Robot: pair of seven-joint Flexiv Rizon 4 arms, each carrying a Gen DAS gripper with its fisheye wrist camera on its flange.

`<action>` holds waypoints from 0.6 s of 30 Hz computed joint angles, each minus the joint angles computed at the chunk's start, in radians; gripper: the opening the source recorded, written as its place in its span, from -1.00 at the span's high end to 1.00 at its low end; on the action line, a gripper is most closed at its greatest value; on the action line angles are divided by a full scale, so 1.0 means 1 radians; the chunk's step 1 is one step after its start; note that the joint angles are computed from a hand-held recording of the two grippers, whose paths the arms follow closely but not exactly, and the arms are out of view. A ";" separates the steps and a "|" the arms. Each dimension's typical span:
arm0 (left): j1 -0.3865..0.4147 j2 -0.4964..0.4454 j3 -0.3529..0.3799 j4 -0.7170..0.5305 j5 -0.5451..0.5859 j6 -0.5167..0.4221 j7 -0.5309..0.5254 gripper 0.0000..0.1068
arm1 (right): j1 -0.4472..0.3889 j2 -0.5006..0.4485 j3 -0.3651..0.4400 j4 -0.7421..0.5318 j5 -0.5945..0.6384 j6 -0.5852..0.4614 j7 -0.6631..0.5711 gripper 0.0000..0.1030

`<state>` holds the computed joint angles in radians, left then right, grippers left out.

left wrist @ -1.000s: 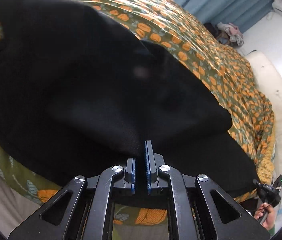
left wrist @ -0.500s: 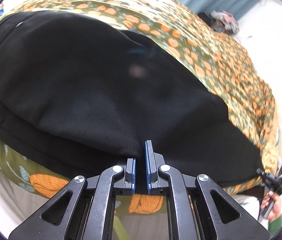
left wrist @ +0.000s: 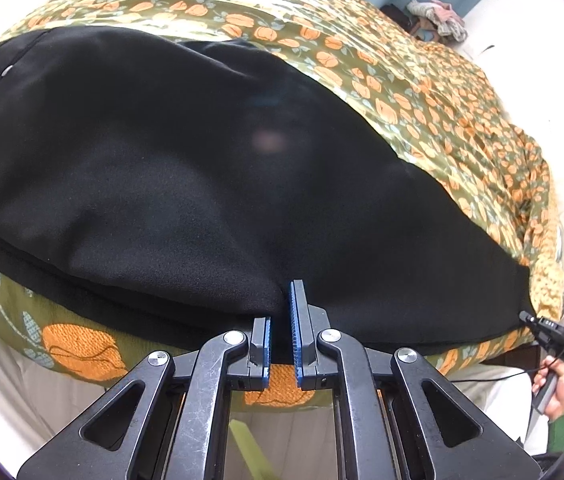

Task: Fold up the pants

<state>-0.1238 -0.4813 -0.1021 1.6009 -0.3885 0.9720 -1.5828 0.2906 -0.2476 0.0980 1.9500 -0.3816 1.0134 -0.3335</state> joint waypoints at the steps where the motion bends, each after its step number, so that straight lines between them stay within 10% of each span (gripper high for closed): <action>1: 0.001 0.000 -0.001 0.002 -0.001 0.003 0.001 0.88 | 0.001 0.000 -0.001 0.003 -0.002 0.003 0.005 0.87; 18: -0.014 0.007 0.020 -0.002 0.058 -0.042 -0.006 0.90 | 0.005 0.012 -0.005 0.017 -0.045 -0.016 0.060 0.87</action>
<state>-0.1382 -0.4748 -0.0823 1.5987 -0.3302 0.9296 -1.5883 0.2951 -0.2359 0.0929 1.9670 -0.4269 0.9971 -0.2739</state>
